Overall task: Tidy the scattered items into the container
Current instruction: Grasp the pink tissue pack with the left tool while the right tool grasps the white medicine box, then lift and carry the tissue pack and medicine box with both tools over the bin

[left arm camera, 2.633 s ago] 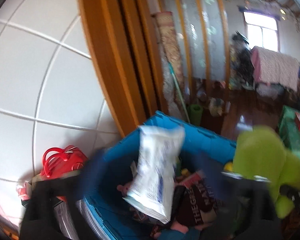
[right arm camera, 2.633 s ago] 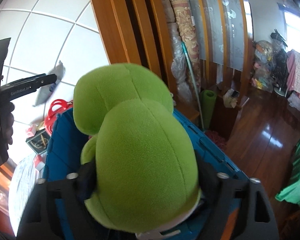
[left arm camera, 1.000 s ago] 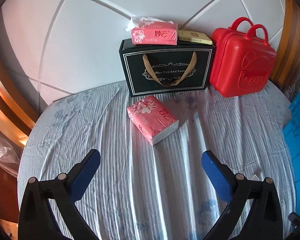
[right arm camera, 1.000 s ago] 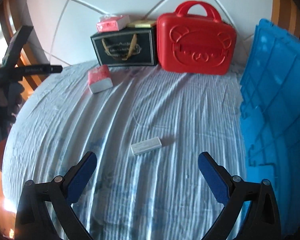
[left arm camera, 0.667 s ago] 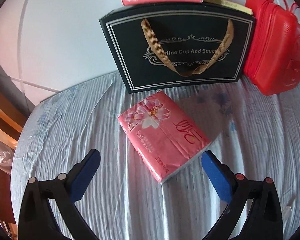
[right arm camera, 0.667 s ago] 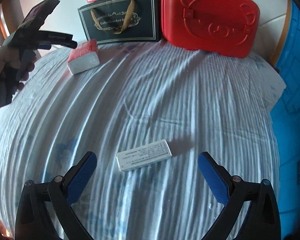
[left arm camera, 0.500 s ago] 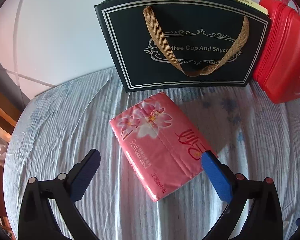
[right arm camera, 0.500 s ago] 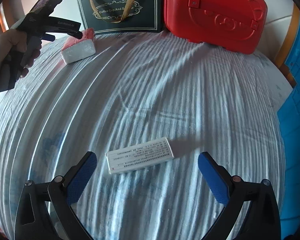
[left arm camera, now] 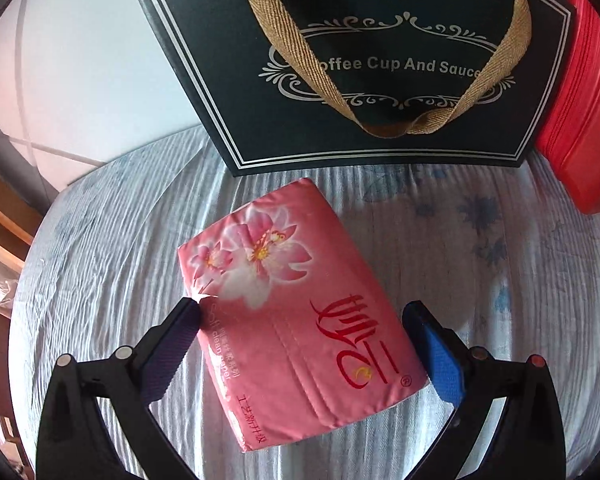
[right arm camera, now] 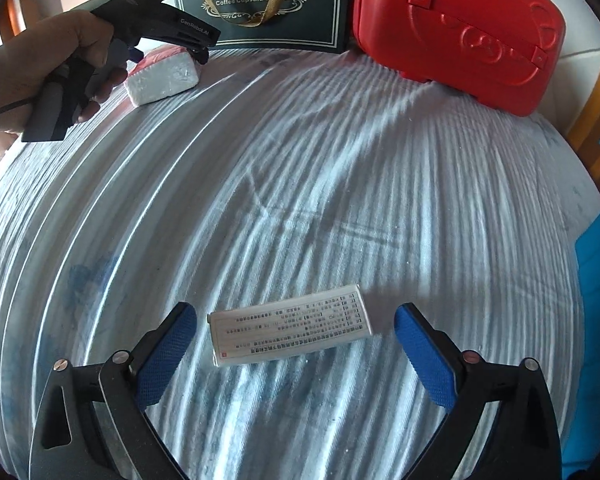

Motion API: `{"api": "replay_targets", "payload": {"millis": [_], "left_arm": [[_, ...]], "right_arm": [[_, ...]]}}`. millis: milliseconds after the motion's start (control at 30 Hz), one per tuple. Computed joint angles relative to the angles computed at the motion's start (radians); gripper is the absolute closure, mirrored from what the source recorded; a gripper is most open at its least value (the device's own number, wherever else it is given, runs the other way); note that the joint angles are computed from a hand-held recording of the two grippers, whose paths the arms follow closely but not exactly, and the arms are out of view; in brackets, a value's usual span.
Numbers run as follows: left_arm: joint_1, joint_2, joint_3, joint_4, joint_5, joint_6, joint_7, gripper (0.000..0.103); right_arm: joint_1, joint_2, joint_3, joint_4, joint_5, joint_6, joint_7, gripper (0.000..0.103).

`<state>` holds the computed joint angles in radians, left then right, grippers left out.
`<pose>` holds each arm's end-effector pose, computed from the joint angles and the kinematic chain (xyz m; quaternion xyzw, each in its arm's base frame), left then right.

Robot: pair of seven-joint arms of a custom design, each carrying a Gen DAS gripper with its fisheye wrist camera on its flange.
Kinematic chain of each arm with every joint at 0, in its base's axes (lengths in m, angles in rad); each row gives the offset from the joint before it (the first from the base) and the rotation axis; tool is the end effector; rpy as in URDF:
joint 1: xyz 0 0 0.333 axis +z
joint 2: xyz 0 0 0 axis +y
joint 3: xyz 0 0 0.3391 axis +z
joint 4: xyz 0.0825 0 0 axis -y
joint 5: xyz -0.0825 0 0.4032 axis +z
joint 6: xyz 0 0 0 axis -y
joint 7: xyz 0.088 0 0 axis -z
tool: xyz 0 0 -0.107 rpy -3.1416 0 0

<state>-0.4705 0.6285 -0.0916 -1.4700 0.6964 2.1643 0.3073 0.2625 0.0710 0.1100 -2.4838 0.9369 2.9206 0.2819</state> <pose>0.6593 -0.3697 0.3341 -0.7878 0.5554 -0.0677 0.2576 0.4817 0.1344 0.2926 -0.8945 0.3758 -0.0942 0.2230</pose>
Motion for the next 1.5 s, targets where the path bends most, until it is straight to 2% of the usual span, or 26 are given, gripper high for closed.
{"api": "replay_targets", "payload": {"millis": [100, 167, 233, 333, 567, 800, 1267, 1500], "left_arm": [[-0.014, -0.025, 0.007, -0.040, 0.043, 0.025, -0.009, 0.017], [-0.021, -0.045, 0.008, -0.066, 0.069, 0.038, -0.024, 0.026], [-0.028, -0.067, 0.006, -0.094, 0.093, 0.045, -0.043, 0.042], [-0.031, -0.108, -0.003, -0.148, 0.121, 0.058, -0.074, 0.051], [-0.006, -0.231, -0.034, -0.324, 0.161, 0.125, -0.202, 0.059], [0.029, -0.307, -0.066, -0.422, 0.166, 0.169, -0.268, 0.064], [0.030, -0.504, -0.164, -0.611, 0.111, 0.125, -0.324, 0.070], [0.015, -0.618, -0.220, -0.673, 0.057, 0.077, -0.335, 0.072]], "right_arm": [[-0.001, -0.011, 0.005, -0.009, 0.049, 0.007, -0.045, 0.026], [0.004, -0.019, 0.000, -0.017, 0.026, 0.002, -0.030, 0.027], [0.007, -0.029, -0.006, -0.025, 0.004, -0.007, -0.012, 0.028], [0.012, -0.059, -0.015, -0.044, -0.022, -0.024, 0.018, 0.028], [0.031, -0.133, -0.042, -0.088, -0.068, -0.064, 0.055, 0.028], [0.055, -0.205, -0.067, -0.137, -0.098, -0.091, 0.077, 0.028], [0.062, -0.411, -0.114, -0.202, -0.232, -0.208, 0.191, 0.028], [0.039, -0.577, -0.145, -0.240, -0.307, -0.324, 0.246, 0.028]]}}
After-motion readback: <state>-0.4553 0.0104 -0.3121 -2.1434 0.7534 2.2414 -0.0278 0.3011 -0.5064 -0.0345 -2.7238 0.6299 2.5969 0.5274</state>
